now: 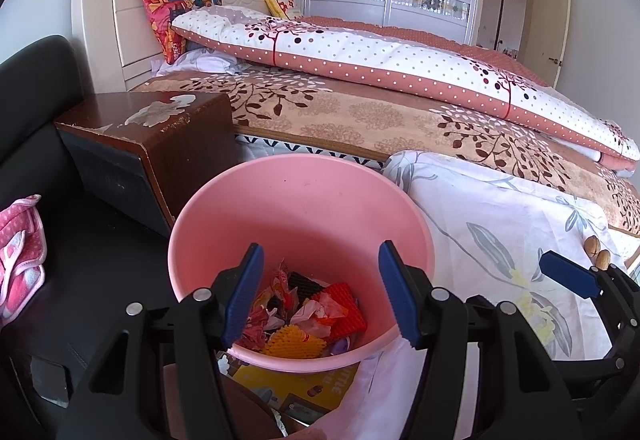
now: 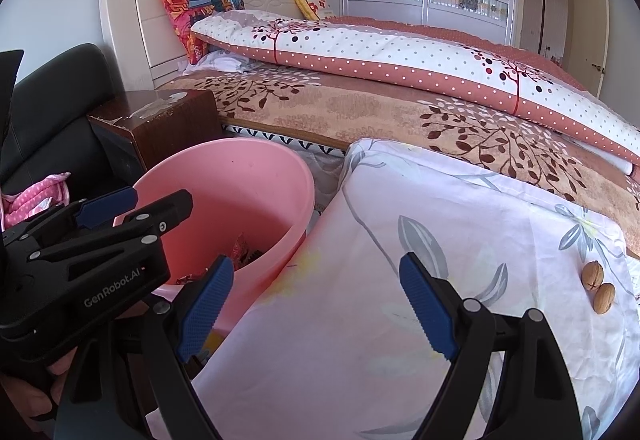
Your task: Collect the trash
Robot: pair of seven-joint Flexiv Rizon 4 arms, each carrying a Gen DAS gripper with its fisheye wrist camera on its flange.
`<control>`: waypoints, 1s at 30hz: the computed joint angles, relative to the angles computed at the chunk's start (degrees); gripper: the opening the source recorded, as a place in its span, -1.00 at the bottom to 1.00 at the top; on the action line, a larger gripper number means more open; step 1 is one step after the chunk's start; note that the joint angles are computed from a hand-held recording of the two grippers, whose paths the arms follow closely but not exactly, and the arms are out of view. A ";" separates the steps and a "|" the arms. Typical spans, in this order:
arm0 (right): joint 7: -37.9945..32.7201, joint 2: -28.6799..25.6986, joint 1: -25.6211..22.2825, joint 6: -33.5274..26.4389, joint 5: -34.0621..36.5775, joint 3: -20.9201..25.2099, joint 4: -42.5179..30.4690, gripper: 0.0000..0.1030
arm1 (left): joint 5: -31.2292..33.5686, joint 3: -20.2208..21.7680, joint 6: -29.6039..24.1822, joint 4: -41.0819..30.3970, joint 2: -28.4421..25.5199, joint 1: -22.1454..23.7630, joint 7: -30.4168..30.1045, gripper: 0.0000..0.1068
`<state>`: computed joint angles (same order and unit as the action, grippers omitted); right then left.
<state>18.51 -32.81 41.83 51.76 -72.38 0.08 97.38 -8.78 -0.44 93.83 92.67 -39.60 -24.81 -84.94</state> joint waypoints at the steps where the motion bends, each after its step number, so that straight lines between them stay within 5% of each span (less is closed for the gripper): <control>1: 0.00 -0.07 -0.06 0.07 0.09 0.02 -0.02 0.62 | 0.06 0.14 -0.03 -0.07 -0.04 -0.11 -0.01 0.12; 30: 0.02 0.10 -0.31 0.23 -0.04 0.01 0.27 0.62 | 0.57 1.10 -0.04 -0.37 0.08 -0.71 -0.39 0.12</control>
<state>18.53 -32.71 41.51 51.99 -72.42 0.09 97.65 -8.20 0.67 93.79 92.30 -39.52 -25.52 -85.33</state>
